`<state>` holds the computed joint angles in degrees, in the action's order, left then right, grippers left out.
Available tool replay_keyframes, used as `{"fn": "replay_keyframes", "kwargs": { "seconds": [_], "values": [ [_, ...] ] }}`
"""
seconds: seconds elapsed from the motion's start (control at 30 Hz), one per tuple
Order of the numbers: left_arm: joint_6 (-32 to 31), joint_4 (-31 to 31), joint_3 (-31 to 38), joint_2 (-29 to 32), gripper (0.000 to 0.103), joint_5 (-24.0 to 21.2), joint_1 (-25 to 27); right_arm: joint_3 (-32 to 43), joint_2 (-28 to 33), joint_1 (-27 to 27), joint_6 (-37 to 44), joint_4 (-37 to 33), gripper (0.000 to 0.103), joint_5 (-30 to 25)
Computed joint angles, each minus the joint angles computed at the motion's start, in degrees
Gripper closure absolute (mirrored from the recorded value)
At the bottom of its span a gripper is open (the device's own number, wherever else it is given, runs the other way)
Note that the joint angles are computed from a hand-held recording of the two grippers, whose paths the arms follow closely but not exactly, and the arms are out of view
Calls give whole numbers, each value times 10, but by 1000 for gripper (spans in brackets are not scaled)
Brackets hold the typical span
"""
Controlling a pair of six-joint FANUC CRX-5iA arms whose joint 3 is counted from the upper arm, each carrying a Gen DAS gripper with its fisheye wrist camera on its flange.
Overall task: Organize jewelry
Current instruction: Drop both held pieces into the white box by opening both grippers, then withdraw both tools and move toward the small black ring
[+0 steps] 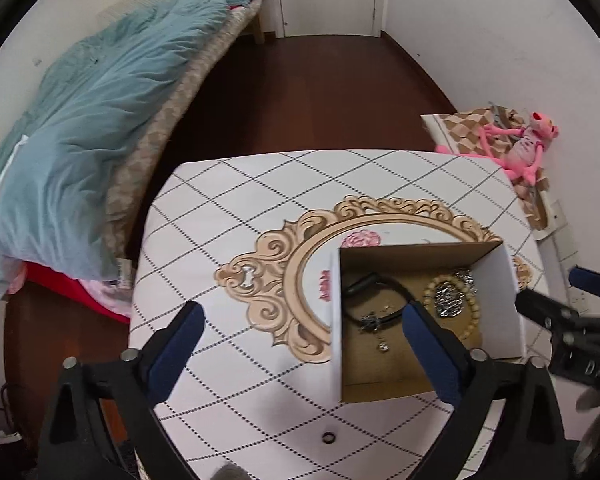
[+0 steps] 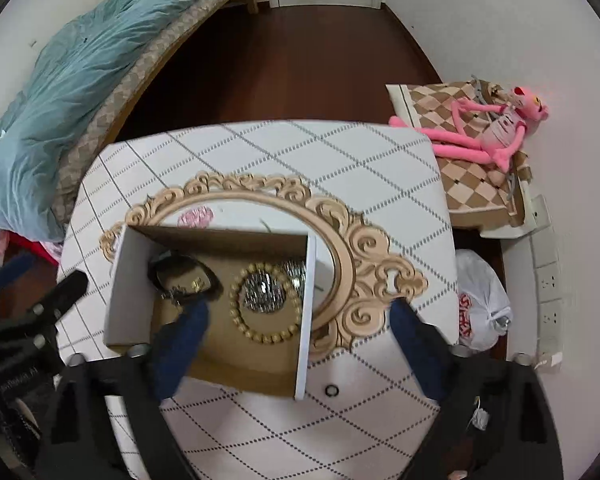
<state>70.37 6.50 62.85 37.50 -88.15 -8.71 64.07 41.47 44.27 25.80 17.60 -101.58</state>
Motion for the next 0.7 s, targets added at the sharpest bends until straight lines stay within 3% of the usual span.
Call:
{"fn": "replay_keyframes", "kwargs": {
  "seconds": [0.07,0.2,0.7],
  "values": [
    [-5,-3,-44,-24,0,28,0,-15,-4,7,-8,3,8,-3],
    [-4,-8,-75,-42,0,41,0,-53,-17,21,-29,6,5,8],
    [-5,0,-146,-100,0,81,6,-50,-19,51,-56,53,2,-10]
  ]
}}
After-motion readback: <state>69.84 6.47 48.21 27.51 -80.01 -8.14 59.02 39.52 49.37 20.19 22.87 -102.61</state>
